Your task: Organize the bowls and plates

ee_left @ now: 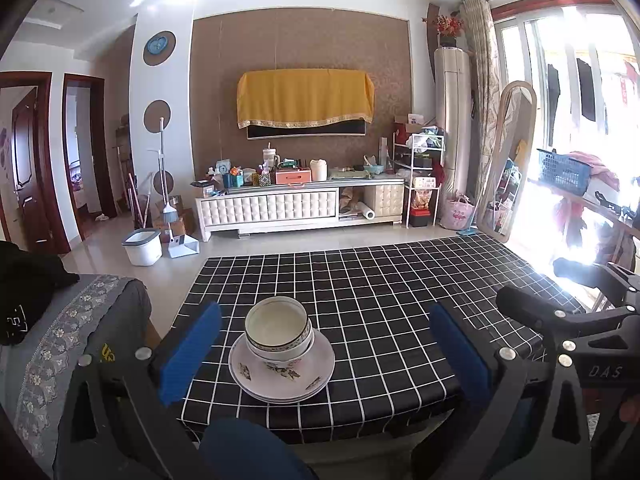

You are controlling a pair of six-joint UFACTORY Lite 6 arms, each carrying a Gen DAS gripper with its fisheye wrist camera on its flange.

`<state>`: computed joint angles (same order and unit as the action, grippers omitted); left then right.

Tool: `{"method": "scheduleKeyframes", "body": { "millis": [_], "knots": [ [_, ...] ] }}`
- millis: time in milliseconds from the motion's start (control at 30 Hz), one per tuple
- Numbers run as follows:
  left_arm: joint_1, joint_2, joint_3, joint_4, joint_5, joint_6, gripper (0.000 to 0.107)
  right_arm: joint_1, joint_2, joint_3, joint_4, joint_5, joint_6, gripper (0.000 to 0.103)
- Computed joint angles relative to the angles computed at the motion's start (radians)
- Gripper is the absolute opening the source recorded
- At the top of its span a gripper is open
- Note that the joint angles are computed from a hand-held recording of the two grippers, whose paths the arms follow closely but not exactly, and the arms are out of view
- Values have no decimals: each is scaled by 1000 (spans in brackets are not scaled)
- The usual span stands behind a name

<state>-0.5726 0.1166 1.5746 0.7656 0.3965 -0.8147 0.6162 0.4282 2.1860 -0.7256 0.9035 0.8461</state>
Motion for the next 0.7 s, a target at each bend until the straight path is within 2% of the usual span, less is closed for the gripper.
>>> {"method": "scheduleKeyframes", "body": {
  "millis": [133, 300, 700],
  "knots": [
    [5, -3, 1, -37, 2, 30, 103, 7, -27, -45, -20, -11, 17, 103],
    [-8, -8, -9, 12, 15, -14, 103, 19, -17, -33, -33, 8, 19, 103],
    [-16, -26, -21, -11, 24, -4, 103, 27, -18, -27, -41, 19, 14, 103]
  ]
}}
